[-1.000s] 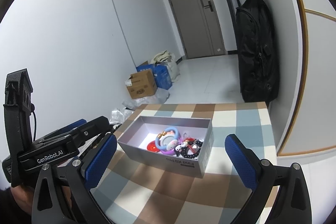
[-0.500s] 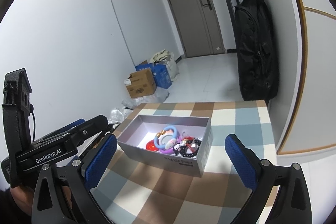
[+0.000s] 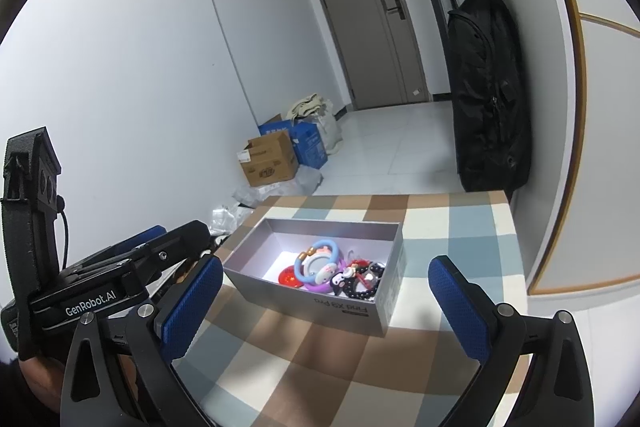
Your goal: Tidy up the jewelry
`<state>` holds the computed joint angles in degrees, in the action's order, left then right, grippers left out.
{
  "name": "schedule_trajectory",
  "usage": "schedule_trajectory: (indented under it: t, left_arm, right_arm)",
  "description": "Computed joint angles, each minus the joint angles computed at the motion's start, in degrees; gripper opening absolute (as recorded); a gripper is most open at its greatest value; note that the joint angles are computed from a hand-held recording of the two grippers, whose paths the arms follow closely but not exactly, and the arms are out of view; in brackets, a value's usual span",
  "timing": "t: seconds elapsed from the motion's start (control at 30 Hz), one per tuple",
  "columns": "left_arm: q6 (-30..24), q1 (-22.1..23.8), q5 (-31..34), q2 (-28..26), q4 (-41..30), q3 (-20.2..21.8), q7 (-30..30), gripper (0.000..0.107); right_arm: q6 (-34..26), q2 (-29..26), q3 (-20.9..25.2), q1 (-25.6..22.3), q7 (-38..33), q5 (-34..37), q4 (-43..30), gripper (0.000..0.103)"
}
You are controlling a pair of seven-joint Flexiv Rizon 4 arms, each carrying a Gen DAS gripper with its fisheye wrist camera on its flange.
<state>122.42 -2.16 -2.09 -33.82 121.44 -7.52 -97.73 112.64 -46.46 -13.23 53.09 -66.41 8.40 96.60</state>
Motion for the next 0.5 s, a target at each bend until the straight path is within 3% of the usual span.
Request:
schedule_trajectory:
  t: [0.5]
  left_arm:
    - [-0.01,-0.04,-0.1,-0.1,-0.01,-0.02,-0.24,0.088]
  right_arm:
    - [-0.1,0.07,0.02,0.13,-0.21,-0.12,-0.05,0.103]
